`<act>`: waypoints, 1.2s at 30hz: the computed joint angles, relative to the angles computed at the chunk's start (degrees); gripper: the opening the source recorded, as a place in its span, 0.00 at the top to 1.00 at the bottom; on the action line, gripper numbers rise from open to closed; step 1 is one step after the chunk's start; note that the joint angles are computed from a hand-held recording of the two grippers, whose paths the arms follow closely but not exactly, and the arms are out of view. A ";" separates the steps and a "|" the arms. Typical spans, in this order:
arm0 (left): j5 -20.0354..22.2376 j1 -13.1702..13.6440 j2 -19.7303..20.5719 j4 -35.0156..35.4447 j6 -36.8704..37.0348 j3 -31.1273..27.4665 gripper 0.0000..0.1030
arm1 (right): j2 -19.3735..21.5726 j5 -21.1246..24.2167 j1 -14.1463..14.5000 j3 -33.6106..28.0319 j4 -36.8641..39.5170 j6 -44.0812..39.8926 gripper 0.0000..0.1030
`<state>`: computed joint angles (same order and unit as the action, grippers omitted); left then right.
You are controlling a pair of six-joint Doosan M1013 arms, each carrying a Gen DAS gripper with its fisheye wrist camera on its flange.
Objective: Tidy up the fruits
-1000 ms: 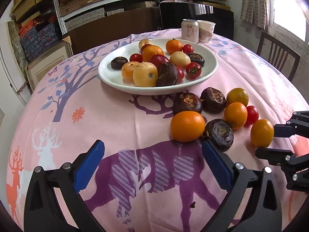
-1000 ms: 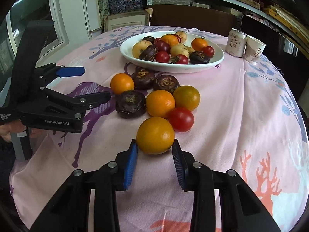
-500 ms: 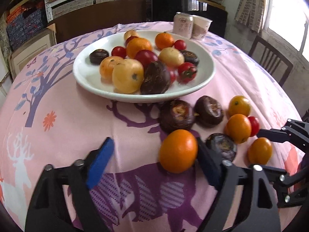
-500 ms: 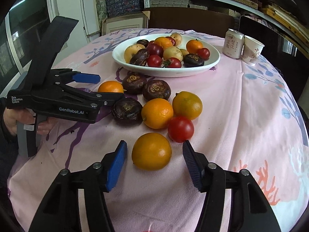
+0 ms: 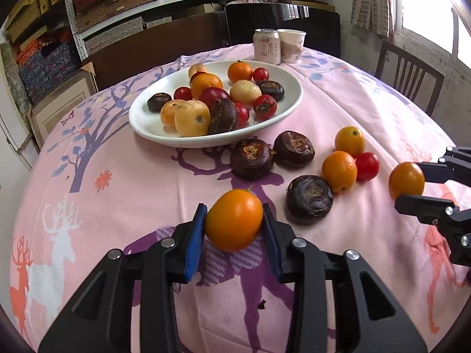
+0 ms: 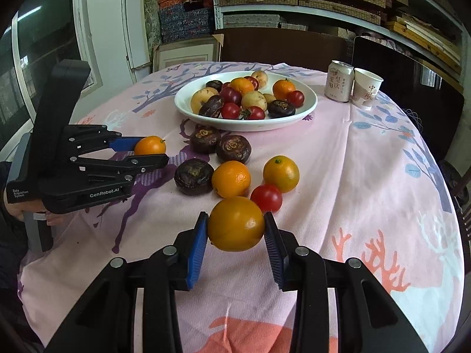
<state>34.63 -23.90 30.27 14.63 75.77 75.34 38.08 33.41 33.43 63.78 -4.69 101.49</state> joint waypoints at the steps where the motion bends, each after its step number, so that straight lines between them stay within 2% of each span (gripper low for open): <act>1: -0.23 0.33 -0.42 -2.29 0.84 0.18 0.65 | -0.31 -0.52 0.04 0.35 -0.76 0.74 0.63; 3: -1.39 0.55 -1.34 -3.59 0.58 0.95 0.65 | -1.00 -2.14 0.25 1.26 -4.41 4.24 0.63; 5: -2.12 0.26 -2.10 -1.31 -2.39 1.43 0.65 | -1.68 -4.06 0.31 2.14 -7.80 8.46 0.63; 8: 0.08 -0.43 -2.30 3.82 -8.55 0.29 0.65 | -2.06 -4.94 -0.41 1.80 -4.96 8.53 0.63; 10: 0.10 -0.45 -2.42 4.52 -10.35 -0.25 0.65 | -1.81 -4.71 -0.89 0.64 -2.85 7.50 0.63; 12: -0.44 -0.45 -2.53 4.87 -11.67 -0.69 0.65 | -1.36 -4.88 -0.76 -0.57 -6.40 9.43 0.63; 16: -0.10 -0.82 -1.36 8.07 -14.74 -3.54 0.65 | 1.06 -2.90 -0.73 -5.65 -12.58 12.84 0.63; 19: 1.28 -0.95 0.48 11.86 -17.97 -7.14 0.65 | 3.52 -1.15 -1.46 -10.49 -10.46 11.25 0.63; 22: 0.32 -0.63 1.91 14.52 -20.44 -9.72 0.65 | 6.74 1.37 -2.03 -16.32 -10.68 11.83 0.63; 25: 0.19 -0.17 3.63 17.13 -22.38 -12.81 0.65 | 9.56 1.66 -2.73 -20.80 -7.27 9.50 0.63; 30: 2.98 1.01 7.82 12.53 -17.30 -19.35 0.65 | 16.07 7.29 -3.36 -32.03 -1.78 4.60 0.63; 33: 1.82 2.05 7.79 5.95 -12.40 -18.48 0.65 | 16.79 6.95 -3.62 -32.80 1.53 1.40 0.63; 36: 1.05 2.34 6.92 8.15 -15.06 -15.84 0.65 | 16.70 7.43 -3.69 -32.48 2.54 1.05 0.63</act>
